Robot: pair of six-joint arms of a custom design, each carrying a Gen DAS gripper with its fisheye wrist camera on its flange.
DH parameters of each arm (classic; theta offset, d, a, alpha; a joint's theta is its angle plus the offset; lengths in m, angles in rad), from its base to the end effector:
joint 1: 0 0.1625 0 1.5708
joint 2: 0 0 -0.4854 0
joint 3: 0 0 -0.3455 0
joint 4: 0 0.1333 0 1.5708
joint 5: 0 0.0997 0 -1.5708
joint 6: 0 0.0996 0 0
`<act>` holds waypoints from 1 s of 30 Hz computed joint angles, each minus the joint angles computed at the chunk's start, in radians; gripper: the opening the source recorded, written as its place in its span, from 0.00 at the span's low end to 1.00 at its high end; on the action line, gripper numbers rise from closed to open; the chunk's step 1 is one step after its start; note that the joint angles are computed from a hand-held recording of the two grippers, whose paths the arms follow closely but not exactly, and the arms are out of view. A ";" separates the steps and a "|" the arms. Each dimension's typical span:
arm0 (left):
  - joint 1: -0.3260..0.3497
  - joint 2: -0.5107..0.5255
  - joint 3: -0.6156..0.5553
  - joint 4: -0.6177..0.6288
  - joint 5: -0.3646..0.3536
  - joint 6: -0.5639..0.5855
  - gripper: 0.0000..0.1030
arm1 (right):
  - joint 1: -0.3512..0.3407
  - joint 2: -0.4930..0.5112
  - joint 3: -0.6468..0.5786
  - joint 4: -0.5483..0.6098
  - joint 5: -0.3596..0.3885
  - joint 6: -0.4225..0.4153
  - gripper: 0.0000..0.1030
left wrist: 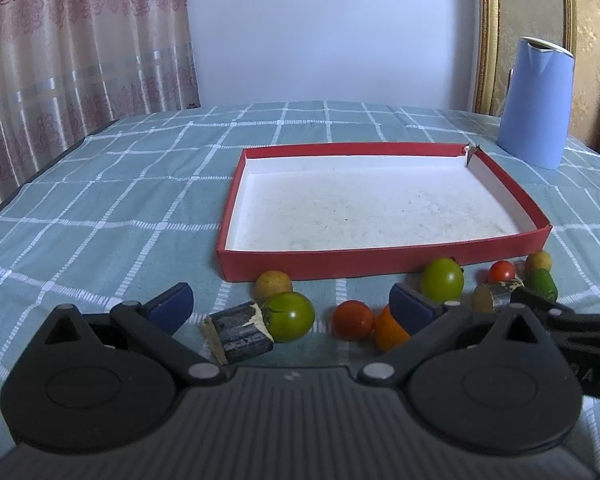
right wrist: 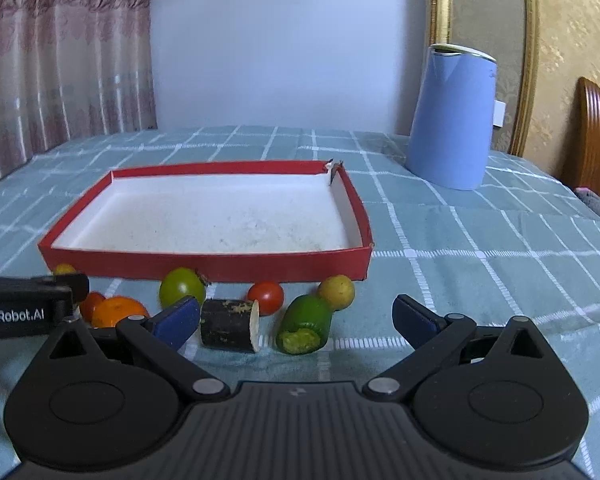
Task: Organize fruits
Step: 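Move the right gripper toward the green cucumber slice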
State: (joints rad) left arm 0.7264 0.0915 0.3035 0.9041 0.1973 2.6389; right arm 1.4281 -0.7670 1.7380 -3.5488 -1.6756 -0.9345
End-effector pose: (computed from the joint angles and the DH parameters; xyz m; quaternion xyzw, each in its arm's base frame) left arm -0.3785 -0.6452 -0.0604 0.0457 0.7696 -0.4737 0.4257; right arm 0.0247 -0.6921 0.2455 0.3140 -0.8168 0.3901 0.2865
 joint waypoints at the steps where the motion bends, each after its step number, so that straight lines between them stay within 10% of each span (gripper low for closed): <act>1: 0.000 -0.002 0.003 -0.006 0.002 0.005 1.00 | 0.003 0.004 0.002 -0.010 -0.010 -0.016 1.00; 30: 0.001 -0.025 0.086 -0.048 0.014 -0.001 1.00 | -0.018 -0.002 -0.018 0.026 0.013 0.025 1.00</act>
State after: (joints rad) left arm 0.7277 0.0663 0.3895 0.8564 0.2112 2.6383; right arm 1.4096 -0.7693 1.7197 -3.5225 -1.6625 -0.9100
